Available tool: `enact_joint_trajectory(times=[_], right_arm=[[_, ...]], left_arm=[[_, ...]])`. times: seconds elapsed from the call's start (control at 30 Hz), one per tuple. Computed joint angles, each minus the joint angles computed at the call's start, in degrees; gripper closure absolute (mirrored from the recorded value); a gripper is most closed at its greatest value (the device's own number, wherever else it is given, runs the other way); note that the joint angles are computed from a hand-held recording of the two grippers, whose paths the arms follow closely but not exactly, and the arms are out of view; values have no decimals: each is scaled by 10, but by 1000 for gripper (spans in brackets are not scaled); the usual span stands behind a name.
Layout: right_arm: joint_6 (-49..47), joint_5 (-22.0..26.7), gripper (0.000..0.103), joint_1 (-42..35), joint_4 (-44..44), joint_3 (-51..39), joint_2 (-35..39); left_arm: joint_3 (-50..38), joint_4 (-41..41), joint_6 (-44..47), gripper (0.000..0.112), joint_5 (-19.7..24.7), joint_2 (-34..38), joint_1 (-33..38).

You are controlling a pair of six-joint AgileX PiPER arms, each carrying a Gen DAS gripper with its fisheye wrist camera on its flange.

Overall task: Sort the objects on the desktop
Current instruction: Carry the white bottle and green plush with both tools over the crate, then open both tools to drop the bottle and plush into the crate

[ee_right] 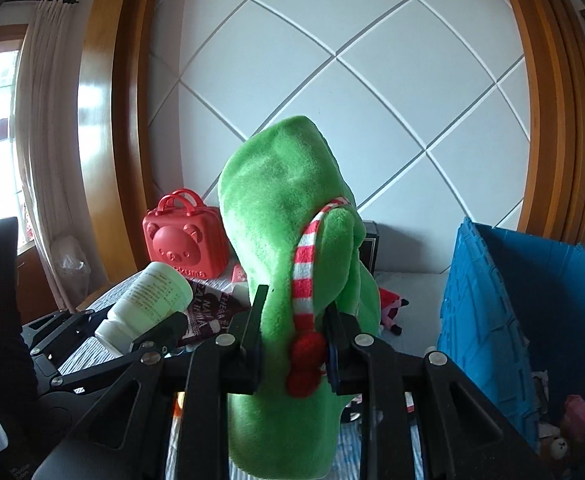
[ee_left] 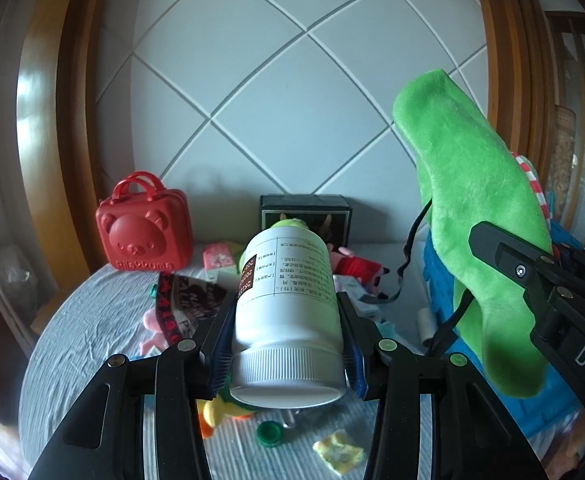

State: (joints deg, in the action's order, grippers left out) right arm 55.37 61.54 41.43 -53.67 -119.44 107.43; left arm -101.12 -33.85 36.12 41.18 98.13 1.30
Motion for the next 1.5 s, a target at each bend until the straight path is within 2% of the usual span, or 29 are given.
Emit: enact_joint_trajectory(times=[0.17, 0.4, 0.53, 0.67, 0.8, 0.87, 0.9, 1.0, 1.07, 1.13, 1.2, 1.27, 1.33, 1.43, 1.5], right_arm=[[28, -15, 80, -21, -51, 138, -132], [30, -19, 80, -93, -82, 311, -335], [-22, -48, 80, -190, -29, 387, -435], [-172, -145, 80, -403, 152, 454, -508], [-382, -207, 80, -627, 381, 506, -533], [-485, -222, 80, -718, 495, 528, -530], [-542, -222, 80, -758, 552, 535, -525], [-700, -203, 80, -856, 705, 543, -505], [-736, -203, 80, -878, 737, 551, -495], [-764, -195, 80, -896, 768, 551, -486], [-787, -188, 80, -907, 793, 549, -482], [-771, -174, 79, -898, 774, 539, -474], [-777, -159, 78, -901, 778, 532, -463], [-788, -149, 66, -907, 791, 531, -460], [-771, -156, 62, -892, 775, 540, -472]], left_arm=[[51, 68, -80, 67, -52, -62, -101], [6, 305, -333, 67, -85, -58, -312], [-61, 424, -454, 67, -51, -8, -422], [-140, 493, -517, 67, 7, 59, -507], [-249, 511, -528, 67, 95, 143, -551], [-319, 502, -518, 67, 149, 190, -561], [-359, 486, -505, 67, 180, 211, -562], [-407, 493, -508, 67, 214, 236, -567], [-447, 486, -501, 66, 248, 258, -564], [-460, 478, -494, 58, 267, 269, -565], [-467, 504, -499, 53, 275, 274, -575], [-425, 517, -508, 41, 244, 255, -575], [-376, 524, -519, 34, 210, 230, -576], [-355, 510, -511, 32, 192, 219, -572], [-378, 493, -501, 32, 205, 228, -567]])
